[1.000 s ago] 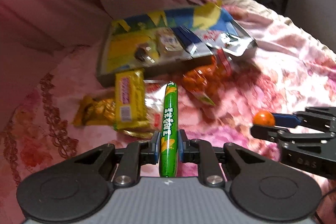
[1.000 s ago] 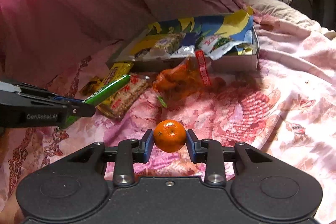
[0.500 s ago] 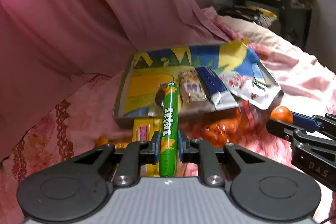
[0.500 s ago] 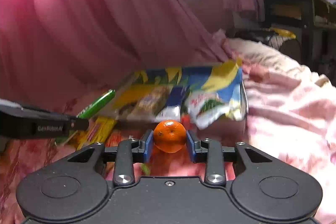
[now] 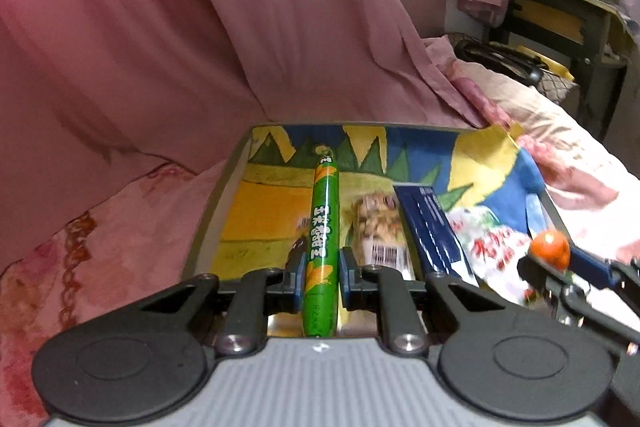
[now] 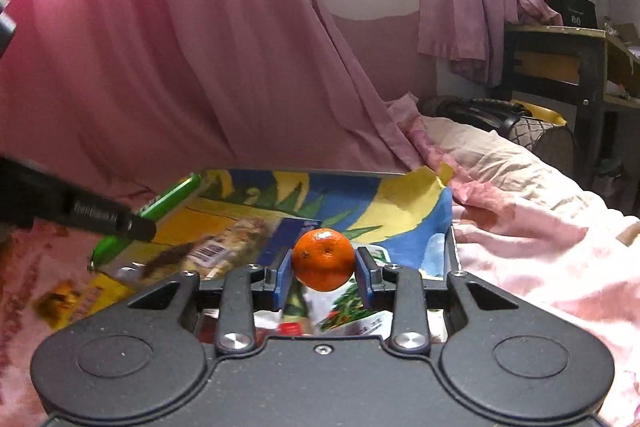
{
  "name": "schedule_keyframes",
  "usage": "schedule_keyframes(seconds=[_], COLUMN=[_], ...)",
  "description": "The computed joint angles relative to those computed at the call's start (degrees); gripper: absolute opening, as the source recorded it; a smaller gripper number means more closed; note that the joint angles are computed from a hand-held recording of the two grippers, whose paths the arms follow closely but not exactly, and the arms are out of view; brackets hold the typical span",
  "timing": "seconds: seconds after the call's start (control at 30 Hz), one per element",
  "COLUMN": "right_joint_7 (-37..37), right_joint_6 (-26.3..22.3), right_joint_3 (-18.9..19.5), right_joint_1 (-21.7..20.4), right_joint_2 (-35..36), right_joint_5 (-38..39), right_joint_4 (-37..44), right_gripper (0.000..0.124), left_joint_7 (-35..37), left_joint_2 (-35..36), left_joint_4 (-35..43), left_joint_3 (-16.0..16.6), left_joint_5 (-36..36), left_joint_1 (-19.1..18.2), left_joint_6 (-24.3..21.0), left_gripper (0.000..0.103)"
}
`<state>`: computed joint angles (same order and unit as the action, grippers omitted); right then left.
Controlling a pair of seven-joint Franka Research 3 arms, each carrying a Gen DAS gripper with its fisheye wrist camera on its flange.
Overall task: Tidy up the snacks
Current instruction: 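Carry the tangerine and green stick over the tray and open both tools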
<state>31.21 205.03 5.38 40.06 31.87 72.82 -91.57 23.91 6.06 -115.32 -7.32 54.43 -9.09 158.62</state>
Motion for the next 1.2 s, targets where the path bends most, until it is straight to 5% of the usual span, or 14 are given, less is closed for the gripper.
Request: schedule_keyframes(seconds=[0.37, 0.73, 0.9, 1.2], right_joint_7=[-14.59, -12.73, -9.86, -0.8], right_joint_6=[-2.01, 1.13, 1.67, 3.83], right_joint_3=[-1.39, 3.46, 3.74, 2.92], right_joint_1=[0.82, -2.2, -2.55, -2.35], right_joint_2=[7.61, 8.29, 7.76, 6.13], right_joint_5=[9.78, 4.25, 2.2, -5.07], right_joint_4=[11.34, 10.63, 9.39, 5.63], right_gripper=[0.036, 0.04, 0.054, 0.078], left_joint_7=[-0.2, -2.06, -1.86, -16.18], left_joint_2=[8.56, 9.32, 8.84, 5.04], left_joint_4=[6.21, 6.3, 6.19, 3.98], left_joint_3=[3.07, 5.04, 4.85, 6.04], left_joint_5=[-1.89, -0.6, -0.81, 11.51], left_joint_1=[-1.27, -2.38, -2.57, -2.7], left_joint_6=[3.29, 5.64, 4.31, 5.42], left_gripper=[0.018, 0.018, 0.019, 0.068])
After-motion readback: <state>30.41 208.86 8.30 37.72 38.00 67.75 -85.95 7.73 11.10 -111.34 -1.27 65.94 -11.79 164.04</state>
